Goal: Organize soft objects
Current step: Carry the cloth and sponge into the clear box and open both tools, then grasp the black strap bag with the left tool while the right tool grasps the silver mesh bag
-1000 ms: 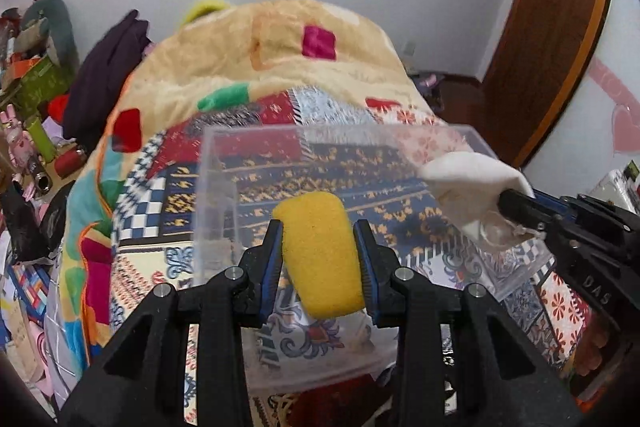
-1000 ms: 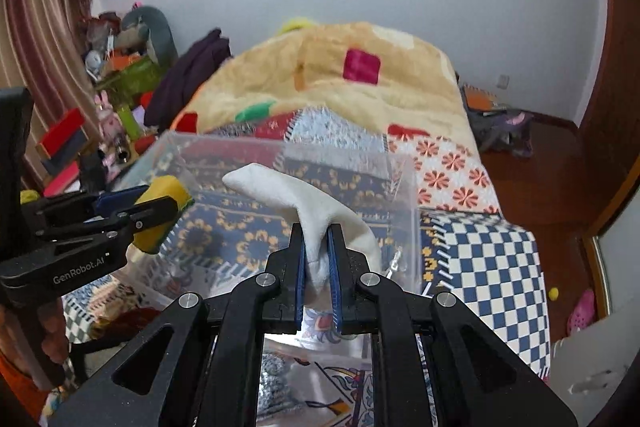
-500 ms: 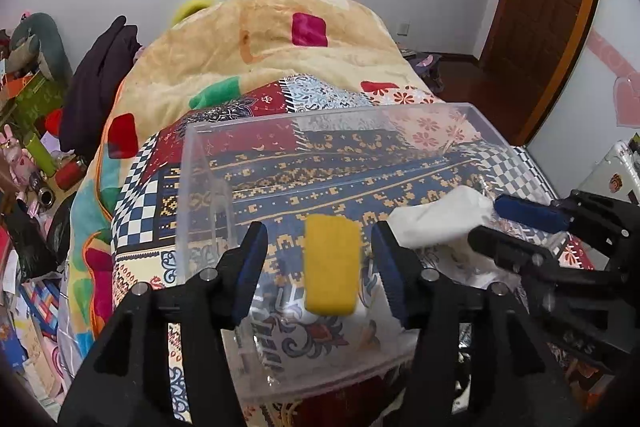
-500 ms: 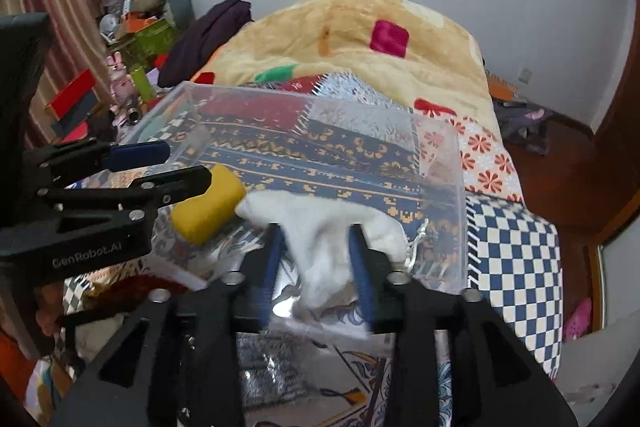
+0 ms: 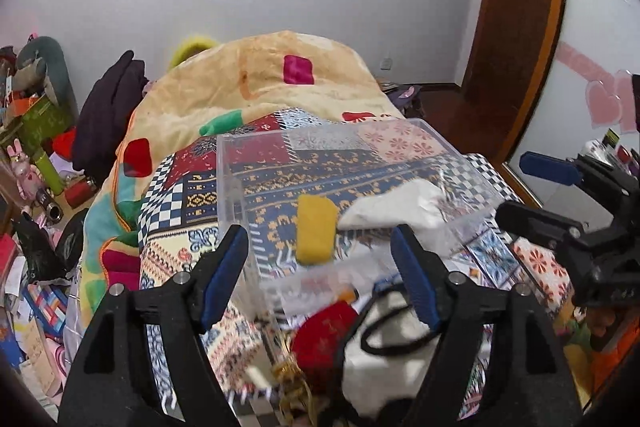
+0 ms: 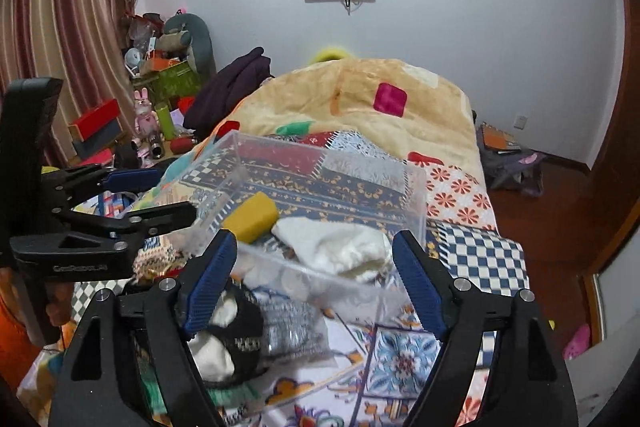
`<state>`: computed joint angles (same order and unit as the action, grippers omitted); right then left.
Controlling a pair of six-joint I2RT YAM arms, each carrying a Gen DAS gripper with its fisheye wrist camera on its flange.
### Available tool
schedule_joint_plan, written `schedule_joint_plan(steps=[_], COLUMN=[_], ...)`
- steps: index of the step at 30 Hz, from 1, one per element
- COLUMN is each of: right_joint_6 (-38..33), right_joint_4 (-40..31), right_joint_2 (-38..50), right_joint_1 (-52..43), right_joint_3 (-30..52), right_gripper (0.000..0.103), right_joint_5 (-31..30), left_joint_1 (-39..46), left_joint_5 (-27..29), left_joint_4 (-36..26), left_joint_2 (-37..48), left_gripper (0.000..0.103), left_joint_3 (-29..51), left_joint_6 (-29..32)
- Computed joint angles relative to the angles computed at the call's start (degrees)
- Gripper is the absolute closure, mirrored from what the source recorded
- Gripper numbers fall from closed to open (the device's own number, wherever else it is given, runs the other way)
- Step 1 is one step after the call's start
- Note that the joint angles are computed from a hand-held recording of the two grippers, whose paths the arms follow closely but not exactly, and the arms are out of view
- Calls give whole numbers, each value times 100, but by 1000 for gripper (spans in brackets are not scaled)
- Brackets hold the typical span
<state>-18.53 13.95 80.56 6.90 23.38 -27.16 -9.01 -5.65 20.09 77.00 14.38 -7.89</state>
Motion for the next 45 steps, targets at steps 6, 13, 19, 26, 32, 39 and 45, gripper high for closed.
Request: schedule_joint_plan(steps=[6,13,19,26,32,39,45], right_joint_6=[-289,-533,-552,-703,-744,-726,-818], right_joint_4=[237,413,526,-170,56,254,267], right_joint_2=[448,1666,2087,2417,2281,2199,2098], right_joint_1=[-273,-365,-133,-298,-146,-195,-634], right_joint_3=[-229,-38,60,485,240,123,28], right_gripper=[25,25,26,52,74,92,94], right_joint_5=[118,212,302,-317,-231,-19,-16], left_joint_1=[-524,-576,-462,-477,-304,-318,-137], left_joint_5=[-107,47,274,69,150,-52,18], left_joint_4=[429,1372,1818,2098,2051,1840,1167], left_joint_2=[274,1926,2694,2783,2437,1707,497], left_gripper=[26,26,34,68,90,99,99], left_joint_3=[-320,-129,18,-93,-325,-713,-1014], left_joint_6=[-48,-169,-162,-53,65,98,78])
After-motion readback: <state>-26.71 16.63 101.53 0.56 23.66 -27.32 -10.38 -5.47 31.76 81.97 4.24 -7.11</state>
